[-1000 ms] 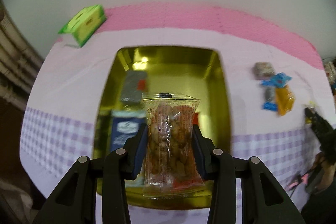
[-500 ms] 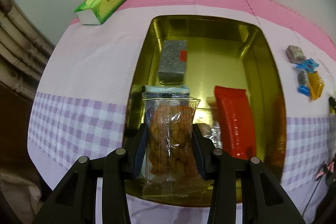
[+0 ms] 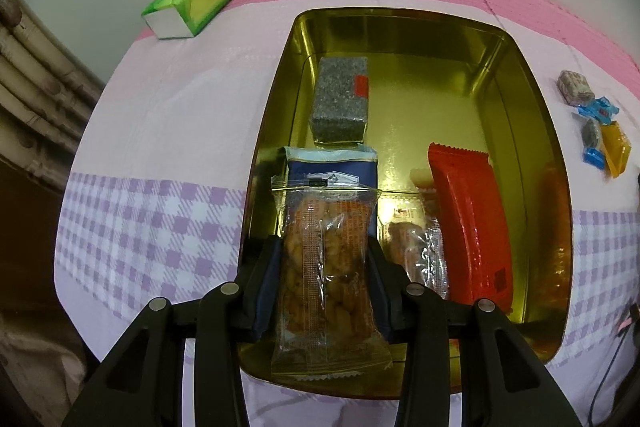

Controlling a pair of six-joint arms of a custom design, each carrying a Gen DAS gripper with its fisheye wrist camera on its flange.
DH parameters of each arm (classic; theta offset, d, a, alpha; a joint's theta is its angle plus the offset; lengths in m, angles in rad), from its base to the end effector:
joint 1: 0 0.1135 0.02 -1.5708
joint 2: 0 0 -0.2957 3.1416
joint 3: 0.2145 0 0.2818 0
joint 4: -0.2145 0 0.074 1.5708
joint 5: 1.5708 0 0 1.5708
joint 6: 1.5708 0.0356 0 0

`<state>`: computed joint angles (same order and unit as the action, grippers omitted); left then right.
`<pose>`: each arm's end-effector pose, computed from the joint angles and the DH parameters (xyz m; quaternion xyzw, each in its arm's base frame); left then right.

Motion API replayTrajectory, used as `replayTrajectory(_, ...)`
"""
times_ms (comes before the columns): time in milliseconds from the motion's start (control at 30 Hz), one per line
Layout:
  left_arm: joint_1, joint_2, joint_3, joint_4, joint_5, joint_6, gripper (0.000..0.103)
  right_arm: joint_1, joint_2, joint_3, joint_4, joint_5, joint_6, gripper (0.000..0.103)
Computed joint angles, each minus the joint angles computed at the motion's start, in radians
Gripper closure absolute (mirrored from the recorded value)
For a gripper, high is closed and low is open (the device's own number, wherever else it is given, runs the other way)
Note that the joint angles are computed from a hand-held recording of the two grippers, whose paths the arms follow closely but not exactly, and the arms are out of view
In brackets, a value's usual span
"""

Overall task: Organize snacks
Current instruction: 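Lower the peanut brittle bag into the tin and open the left gripper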

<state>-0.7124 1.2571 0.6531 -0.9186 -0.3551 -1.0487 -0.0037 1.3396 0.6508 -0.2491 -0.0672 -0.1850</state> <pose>0.1554 -0.1178 0.1805 -0.1689 0.9694 0.0941 0.1513 0.2677 0.0014 0.1843 -0.0964 0.9450 0.0025 0.3126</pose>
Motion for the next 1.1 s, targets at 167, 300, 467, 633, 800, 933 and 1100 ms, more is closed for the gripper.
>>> replayTrajectory(167, -0.02, 0.01, 0.013, -0.017, -0.026, 0.002, 0.061, -0.002, -0.002, 0.0, -0.001, 0.001, -0.004, 0.075)
replayTrajectory(300, -0.024, 0.003, 0.023, -0.029, -0.035, -0.001, 0.061, -0.006, -0.002, 0.0, -0.002, -0.001, -0.009, 0.075)
replayTrajectory(467, -0.038, -0.023, 0.029, -0.046, -0.06, -0.013, 0.057, -0.006, -0.002, 0.0, -0.002, 0.002, -0.013, 0.075)
replayTrajectory(633, -0.044, -0.053, 0.027, -0.06, -0.088, -0.035, 0.054, -0.006, 0.0, 0.001, -0.001, 0.002, -0.015, 0.075)
replayTrajectory(800, -0.056, -0.077, 0.011, -0.048, -0.099, -0.062, 0.054, 0.0, 0.006, 0.017, -0.024, 0.014, -0.027, 0.075)
replayTrajectory(933, -0.062, -0.081, 0.006, -0.043, -0.109, -0.066, 0.053, 0.008, 0.021, 0.038, -0.043, 0.031, -0.016, 0.075)
replayTrajectory(1100, -0.086, -0.09, 0.003, -0.051, -0.136, -0.092, 0.052, 0.025, 0.035, 0.055, -0.06, 0.063, -0.002, 0.076)
